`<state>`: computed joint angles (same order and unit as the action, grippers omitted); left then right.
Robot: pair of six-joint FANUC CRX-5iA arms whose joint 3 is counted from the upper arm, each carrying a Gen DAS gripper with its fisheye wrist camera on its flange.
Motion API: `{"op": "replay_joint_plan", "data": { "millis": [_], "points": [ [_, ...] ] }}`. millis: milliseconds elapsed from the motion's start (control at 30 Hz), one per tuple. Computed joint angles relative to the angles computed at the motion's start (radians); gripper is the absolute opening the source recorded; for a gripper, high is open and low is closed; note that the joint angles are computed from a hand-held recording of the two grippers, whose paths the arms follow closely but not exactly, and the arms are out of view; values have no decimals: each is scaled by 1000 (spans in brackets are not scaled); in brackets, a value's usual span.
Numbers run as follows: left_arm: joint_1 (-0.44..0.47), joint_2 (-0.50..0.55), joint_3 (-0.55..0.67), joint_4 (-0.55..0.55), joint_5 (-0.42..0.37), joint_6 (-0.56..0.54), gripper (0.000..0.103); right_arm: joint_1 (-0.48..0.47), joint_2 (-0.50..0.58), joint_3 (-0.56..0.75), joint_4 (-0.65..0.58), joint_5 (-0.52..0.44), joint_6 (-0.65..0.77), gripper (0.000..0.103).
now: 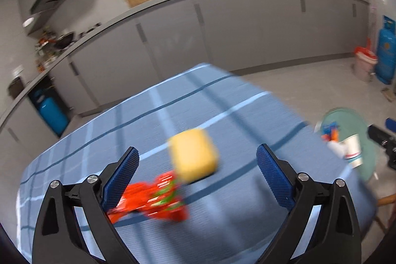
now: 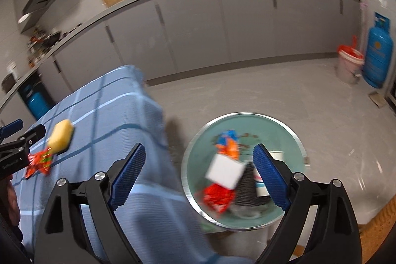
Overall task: Collect trash
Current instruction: 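Move both open grippers back over the red snack bag and yellow sponge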
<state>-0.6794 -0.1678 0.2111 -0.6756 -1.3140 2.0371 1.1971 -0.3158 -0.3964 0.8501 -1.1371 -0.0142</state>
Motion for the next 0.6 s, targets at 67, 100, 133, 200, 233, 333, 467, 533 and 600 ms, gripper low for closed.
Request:
{"op": "replay_joint_plan", "data": {
  "millis": [67, 100, 133, 200, 233, 333, 467, 533, 600],
  "points": [
    [52, -33, -34, -4, -30, 2, 95, 8, 30, 25, -2, 21, 15, 90],
    [77, -44, -46, -5, -45, 2, 95, 10, 44, 37, -5, 31, 21, 90],
    [90, -50, -52, -7, -57, 6, 95, 14, 60, 52, -9, 41, 29, 90],
    [157, -77, -81, 21, -63, 1, 95, 18, 85, 75, -16, 60, 45, 90],
    [192, -92, -99, 45, -54, -11, 95, 23, 101, 91, -19, 67, 58, 90],
    [285, -133, -156, 125, -16, -86, 95, 36, 135, 125, -22, 80, 86, 91],
    [378, -185, -224, 213, 54, -211, 95, 55, 160, 151, -22, 80, 106, 91],
    [438, -221, -268, 283, 106, -296, 95, 62, 169, 162, -28, 73, 115, 92],
    [480, -243, -298, 338, 139, -382, 95, 68, 178, 172, -36, 63, 119, 92]
  ]
}}
